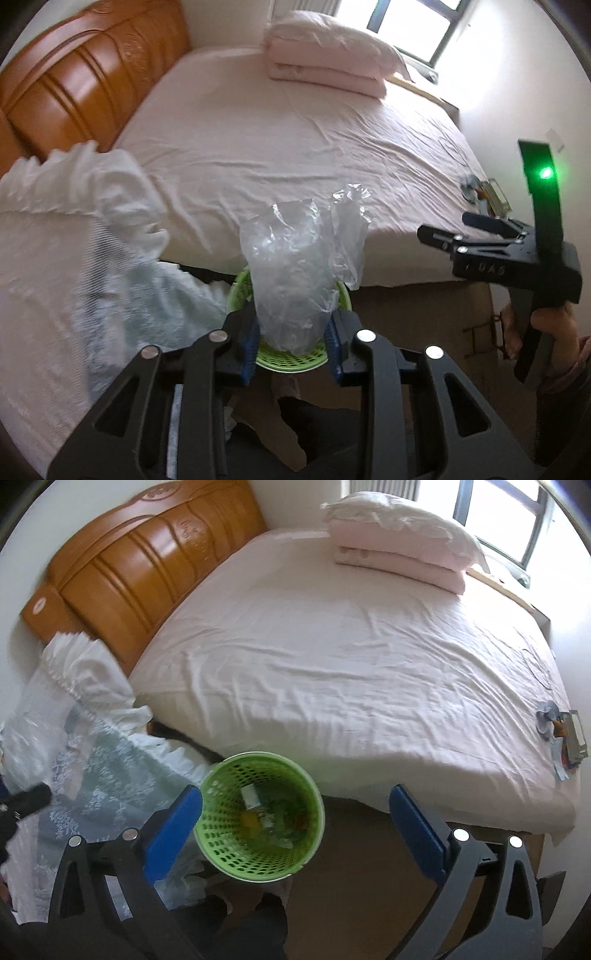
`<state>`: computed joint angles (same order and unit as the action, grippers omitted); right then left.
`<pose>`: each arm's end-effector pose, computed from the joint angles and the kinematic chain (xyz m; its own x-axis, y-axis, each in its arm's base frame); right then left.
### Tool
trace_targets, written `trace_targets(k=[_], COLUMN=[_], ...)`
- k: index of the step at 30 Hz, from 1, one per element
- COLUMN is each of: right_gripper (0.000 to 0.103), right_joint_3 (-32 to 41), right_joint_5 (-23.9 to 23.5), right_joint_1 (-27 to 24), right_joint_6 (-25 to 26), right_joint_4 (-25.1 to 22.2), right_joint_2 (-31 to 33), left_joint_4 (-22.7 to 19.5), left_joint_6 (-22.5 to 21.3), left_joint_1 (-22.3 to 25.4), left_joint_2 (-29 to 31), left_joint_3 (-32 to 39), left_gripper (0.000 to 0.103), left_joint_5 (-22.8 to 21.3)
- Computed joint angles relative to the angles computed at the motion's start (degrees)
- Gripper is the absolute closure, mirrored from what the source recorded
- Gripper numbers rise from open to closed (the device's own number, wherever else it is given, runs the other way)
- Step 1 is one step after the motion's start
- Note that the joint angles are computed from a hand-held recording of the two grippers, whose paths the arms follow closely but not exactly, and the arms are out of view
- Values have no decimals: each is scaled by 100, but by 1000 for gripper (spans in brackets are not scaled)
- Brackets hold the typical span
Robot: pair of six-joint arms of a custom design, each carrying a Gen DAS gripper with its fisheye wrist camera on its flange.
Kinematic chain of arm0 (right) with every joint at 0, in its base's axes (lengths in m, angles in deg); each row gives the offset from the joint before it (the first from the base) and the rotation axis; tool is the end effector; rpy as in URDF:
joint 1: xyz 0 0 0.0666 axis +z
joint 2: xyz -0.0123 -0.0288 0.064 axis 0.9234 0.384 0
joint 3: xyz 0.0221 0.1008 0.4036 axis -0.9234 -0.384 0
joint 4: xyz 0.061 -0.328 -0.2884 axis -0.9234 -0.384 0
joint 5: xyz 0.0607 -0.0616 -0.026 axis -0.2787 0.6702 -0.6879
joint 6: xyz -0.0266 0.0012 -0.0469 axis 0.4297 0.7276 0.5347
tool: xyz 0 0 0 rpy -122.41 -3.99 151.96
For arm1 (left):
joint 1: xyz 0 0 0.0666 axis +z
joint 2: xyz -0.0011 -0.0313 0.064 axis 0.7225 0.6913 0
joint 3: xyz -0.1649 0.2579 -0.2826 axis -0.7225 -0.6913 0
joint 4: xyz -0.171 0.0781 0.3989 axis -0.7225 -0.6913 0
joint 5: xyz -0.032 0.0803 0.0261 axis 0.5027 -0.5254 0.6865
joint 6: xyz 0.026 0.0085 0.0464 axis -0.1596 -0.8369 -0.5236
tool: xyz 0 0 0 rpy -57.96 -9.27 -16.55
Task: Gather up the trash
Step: 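Carry the wrapper and plastic bag over the wastebasket and open both grippers, then move both tools back over the bed toward the last items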
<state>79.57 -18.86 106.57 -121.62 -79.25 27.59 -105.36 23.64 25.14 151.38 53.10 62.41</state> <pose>0.4681 0.3620 0.5044 -0.7804 0.4112 -0.4710 0.4324 0.8991 0.0685 0.5613 -0.2294 0.5365 -0.6847 0.5980 -0.4166 0.7051 0.6881 -0.1711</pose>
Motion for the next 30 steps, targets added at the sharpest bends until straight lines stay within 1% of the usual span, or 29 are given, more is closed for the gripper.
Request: trace_targets(k=[1,2,3,4,5,8,14,19,25,28,30], right_gripper=[3,3,3,3,3,3,3,3,3,3,3], right_joint_3=[-70,-155,-287,-370,-393,-578,-778,-658,-252,167,602], right_joint_5=[4,5,21,28,26,14,-50,-35,-3,-25,-49], right_joint_1=[-15,-36,-57,-67,-77,-90,-56,33,138,181,213], right_joint_6=[-7,-10,-37,-56,-55,-118,-123,-68,193,384,653], right_joint_4=[23,47,85,110,119,188,308,332,334,301,380], right_joint_2=[-62,-142,-253,-318,-342,-485,-602,-509,-240,-1,229], left_joint_4=[33,119,252,392,481,514,560,602,686,881,1098], left_joint_6=[-41,-67,-43,-2,16,52,178,345,658,903,1040], left_joint_1=[-71,-138,-195,-229,-259,-347,-402,-310,-109,80,276], left_joint_2=[-15,-64,-131,-201,-254,-287,-321,-364,-442,-575,-721], left_joint_3=[-37,-114,-207,-299,-363,-400,-412,-444,-495,-589,-676], left_gripper=[54,42,21,13,11,8,8,8,8,8,8], left_joint_5=[-31,-76,-151,-186,-171,-204,-296,-281,-336,-443,-532])
